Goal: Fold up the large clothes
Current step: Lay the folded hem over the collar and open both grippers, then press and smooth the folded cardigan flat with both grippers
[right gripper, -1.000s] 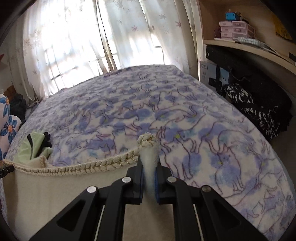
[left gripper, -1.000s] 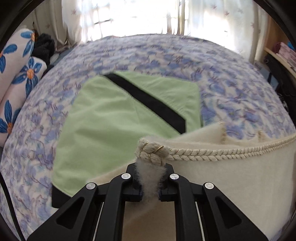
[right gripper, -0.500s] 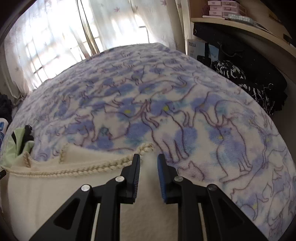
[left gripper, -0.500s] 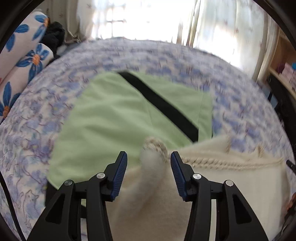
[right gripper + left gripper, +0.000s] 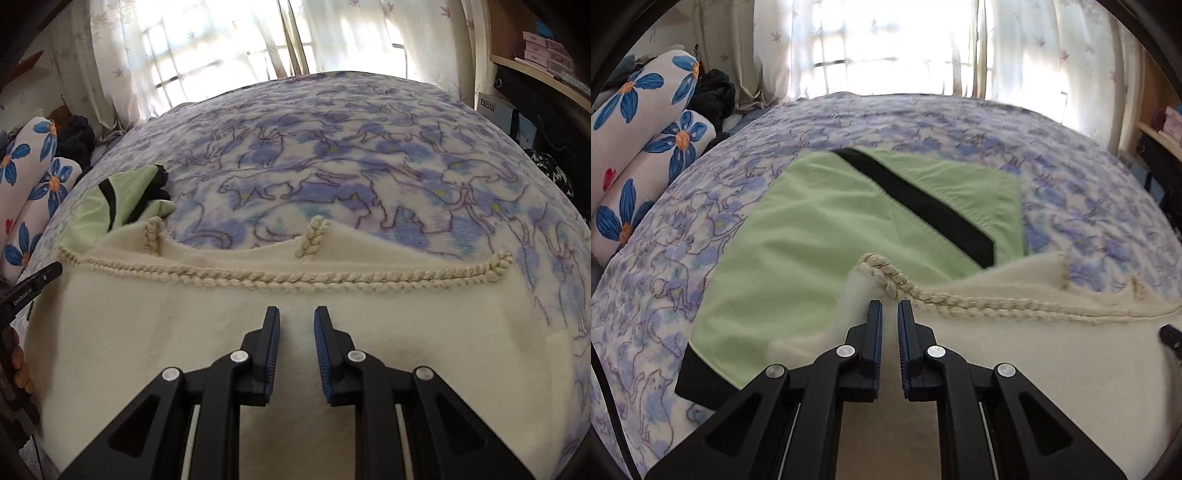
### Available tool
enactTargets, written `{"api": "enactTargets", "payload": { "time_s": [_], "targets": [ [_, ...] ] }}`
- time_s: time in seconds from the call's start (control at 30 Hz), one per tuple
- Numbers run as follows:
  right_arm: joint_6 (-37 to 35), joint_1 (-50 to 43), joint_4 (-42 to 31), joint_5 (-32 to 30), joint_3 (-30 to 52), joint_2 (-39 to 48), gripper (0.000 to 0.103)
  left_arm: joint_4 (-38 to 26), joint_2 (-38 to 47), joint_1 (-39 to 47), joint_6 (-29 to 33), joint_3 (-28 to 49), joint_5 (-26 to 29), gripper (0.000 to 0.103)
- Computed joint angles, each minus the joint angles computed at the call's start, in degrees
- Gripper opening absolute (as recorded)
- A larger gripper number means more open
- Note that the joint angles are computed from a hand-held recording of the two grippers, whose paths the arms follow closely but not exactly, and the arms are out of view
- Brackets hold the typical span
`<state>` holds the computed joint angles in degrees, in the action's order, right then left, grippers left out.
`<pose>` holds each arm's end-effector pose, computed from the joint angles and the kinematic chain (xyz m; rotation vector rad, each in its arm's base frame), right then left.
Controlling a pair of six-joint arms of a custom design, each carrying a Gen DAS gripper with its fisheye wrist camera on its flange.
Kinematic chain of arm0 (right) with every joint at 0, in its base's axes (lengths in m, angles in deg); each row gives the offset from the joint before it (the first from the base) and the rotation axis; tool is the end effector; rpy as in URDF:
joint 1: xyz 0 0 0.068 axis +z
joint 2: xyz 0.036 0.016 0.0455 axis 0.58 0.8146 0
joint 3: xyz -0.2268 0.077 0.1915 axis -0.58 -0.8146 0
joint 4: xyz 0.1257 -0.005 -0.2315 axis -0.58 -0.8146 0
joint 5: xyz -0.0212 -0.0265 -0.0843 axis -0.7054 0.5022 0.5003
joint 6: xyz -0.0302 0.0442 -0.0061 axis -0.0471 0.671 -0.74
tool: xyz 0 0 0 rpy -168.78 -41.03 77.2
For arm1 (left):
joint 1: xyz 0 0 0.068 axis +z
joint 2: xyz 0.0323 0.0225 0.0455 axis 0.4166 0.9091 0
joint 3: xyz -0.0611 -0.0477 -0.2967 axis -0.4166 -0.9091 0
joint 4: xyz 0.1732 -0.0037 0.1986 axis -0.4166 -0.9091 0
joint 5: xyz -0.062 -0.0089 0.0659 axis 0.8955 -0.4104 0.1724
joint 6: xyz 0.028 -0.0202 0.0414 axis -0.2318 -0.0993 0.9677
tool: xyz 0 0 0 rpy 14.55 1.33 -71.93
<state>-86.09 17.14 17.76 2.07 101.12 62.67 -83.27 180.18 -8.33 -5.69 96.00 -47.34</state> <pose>0.3450 -0.0958 0.1952 -0.4383 2.4649 0.3456 0.2712 -0.1506 0.1773 -0.5997 2.3466 0.2482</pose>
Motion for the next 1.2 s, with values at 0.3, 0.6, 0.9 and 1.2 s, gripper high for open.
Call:
{"api": "enactTargets", "payload": {
  "time_s": [0.3, 0.6, 0.9, 1.2],
  "targets": [
    [5.9, -11.2, 0.3, 7.8, 20.7, 17.3, 0.0, 5.6, 2.2, 6.0, 6.4, -1.6, 6.3, 0.005],
    [3.9, -19.7, -9.7, -0.8, 22.9, 13.8, 0.004, -7.9, -4.5, -2.4, -2.1, 0.9, 2.0, 0.007],
    [-26.4, -25.4, -33.6, -14.2, 0.3, -8.9, 0.004, -23.0, -4.1, -32.9, -31.0, 6.6, -0.6, 0.021],
    [-38.4, -28.9, -32.5, -10.3, -17.4, -17.7, 0.004, -21.2, 7.0, -42.5, -46.5, 8.3, 1.5, 0.021]
  ]
}}
